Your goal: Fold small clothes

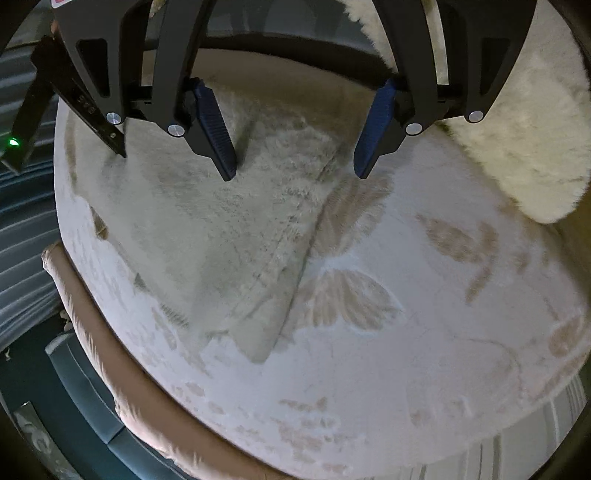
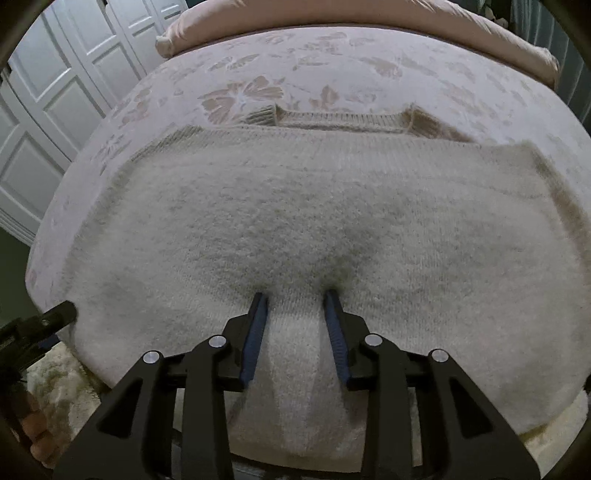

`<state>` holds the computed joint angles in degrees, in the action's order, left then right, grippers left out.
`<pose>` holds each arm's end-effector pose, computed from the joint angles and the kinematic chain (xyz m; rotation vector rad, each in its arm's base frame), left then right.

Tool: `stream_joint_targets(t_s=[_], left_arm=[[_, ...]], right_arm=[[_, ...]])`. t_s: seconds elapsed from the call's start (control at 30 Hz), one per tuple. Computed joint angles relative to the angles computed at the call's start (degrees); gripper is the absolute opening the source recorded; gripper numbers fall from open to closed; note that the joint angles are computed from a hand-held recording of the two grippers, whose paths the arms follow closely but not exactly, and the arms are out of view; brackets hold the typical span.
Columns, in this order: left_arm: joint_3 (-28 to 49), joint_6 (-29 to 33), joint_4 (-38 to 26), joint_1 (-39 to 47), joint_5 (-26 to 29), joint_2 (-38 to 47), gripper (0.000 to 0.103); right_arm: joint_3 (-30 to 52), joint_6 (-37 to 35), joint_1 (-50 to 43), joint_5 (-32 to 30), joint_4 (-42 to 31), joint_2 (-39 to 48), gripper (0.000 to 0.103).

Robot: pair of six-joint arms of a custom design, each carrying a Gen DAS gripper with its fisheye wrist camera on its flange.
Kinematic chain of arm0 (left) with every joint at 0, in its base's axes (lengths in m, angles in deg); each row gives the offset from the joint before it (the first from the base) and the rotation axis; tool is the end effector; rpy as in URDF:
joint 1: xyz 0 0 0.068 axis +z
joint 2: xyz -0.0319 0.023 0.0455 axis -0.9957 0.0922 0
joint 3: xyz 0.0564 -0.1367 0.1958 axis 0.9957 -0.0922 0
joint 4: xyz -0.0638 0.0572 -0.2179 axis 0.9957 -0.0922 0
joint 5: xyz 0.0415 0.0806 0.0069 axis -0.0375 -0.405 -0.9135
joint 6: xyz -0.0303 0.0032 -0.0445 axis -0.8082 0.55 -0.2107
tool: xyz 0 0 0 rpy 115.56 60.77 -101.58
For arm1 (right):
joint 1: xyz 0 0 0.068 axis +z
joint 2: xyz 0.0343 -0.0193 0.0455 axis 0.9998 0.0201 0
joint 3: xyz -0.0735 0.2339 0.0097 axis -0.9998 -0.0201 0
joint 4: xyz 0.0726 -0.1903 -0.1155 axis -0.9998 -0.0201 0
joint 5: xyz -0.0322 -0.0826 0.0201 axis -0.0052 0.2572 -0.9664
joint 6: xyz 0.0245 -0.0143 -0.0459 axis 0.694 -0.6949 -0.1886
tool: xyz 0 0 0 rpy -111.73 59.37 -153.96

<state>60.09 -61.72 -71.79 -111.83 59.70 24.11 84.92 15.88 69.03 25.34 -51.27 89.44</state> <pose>0.1822 -0.0939 0.1046 -0.6662 2.6301 -0.5002 0.2342 -0.0730 0.1168 -0.1507 2.7071 0.2191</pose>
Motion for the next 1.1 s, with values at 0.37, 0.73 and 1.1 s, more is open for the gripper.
stream_joint_targets(t_s=[0.37,0.73,1.1], left_arm=[[5.76,1.41,2.03,-0.81,-0.59,5.43,0.036],[29.39,6.91,-13.06,-17.77,-10.2,1.43,0.016],[71.58,12.26,-21.06,-30.96,-2.65,41.79,0.015]], right_arm=[[-0.18,-1.44,-1.12,-2.05,0.65,0.61,0.034],[6.02,-13.58,-20.16,-17.04,-16.81,-1.1,0.042],[27.46,-25.63,-45.29,-19.07,-29.85,15.48,0.042]])
